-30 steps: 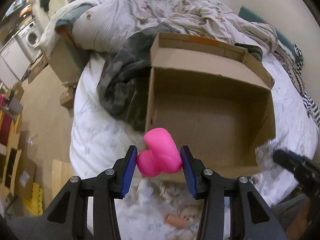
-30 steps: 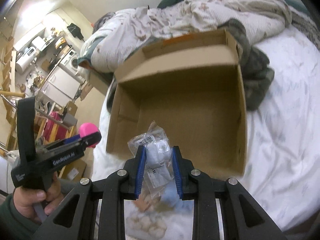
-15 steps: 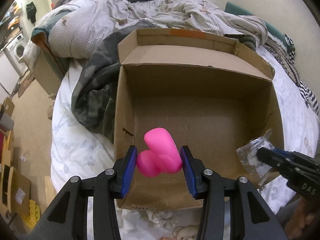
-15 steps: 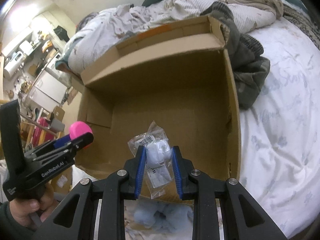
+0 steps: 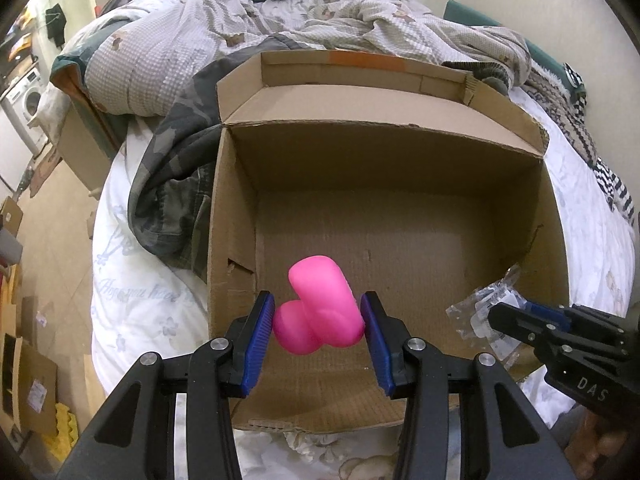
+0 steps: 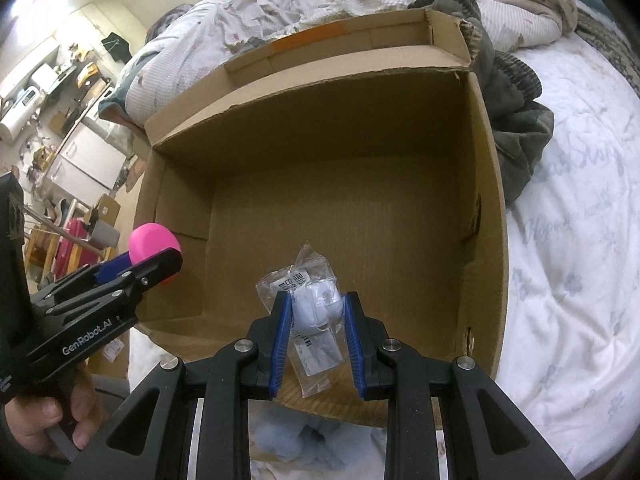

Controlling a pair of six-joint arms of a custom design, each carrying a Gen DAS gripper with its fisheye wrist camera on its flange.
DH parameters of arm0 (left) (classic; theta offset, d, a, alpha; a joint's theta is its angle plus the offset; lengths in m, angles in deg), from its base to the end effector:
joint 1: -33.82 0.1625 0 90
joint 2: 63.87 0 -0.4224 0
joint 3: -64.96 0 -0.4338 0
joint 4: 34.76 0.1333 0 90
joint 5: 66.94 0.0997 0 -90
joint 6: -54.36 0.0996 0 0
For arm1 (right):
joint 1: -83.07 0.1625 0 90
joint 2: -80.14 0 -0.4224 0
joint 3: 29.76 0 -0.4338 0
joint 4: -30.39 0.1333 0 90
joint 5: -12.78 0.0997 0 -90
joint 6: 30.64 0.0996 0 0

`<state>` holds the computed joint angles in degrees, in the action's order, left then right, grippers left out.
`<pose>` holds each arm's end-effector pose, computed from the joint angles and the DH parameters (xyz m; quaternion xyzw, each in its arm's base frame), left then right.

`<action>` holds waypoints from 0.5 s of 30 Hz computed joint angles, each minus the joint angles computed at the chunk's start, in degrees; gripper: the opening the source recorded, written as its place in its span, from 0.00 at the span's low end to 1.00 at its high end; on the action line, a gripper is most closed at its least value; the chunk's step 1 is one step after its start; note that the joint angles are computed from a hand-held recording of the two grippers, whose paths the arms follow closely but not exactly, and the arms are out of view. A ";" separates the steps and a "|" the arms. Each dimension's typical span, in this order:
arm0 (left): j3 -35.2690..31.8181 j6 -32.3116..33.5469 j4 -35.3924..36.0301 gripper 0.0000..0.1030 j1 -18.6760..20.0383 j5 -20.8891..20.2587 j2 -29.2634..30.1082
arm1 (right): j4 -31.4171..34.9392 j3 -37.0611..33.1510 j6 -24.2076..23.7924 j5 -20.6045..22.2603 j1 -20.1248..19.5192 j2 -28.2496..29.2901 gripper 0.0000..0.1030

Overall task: Organize soft objects
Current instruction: 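Carry the pink duck and plastic bag over the cardboard box with both tools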

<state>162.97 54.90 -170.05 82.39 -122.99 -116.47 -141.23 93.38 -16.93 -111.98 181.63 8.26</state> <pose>-0.2955 -0.6203 0.1063 0.3428 0.8929 -0.1010 0.2739 0.1546 -0.5129 0.2054 -0.1195 -0.9166 0.3009 0.2346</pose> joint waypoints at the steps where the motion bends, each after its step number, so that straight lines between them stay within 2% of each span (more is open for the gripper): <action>1: 0.02 -0.11 0.18 0.40 0.03 -0.02 0.03 | 0.12 -0.09 0.19 -0.06 -0.06 0.09 0.27; 15: 0.29 -0.46 0.62 0.40 0.08 -0.43 -0.01 | 0.51 -0.51 1.38 -0.44 -0.31 0.77 0.27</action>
<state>163.26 54.44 -169.43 82.47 -123.42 -116.47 -140.72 92.88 -15.56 -112.42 181.32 9.03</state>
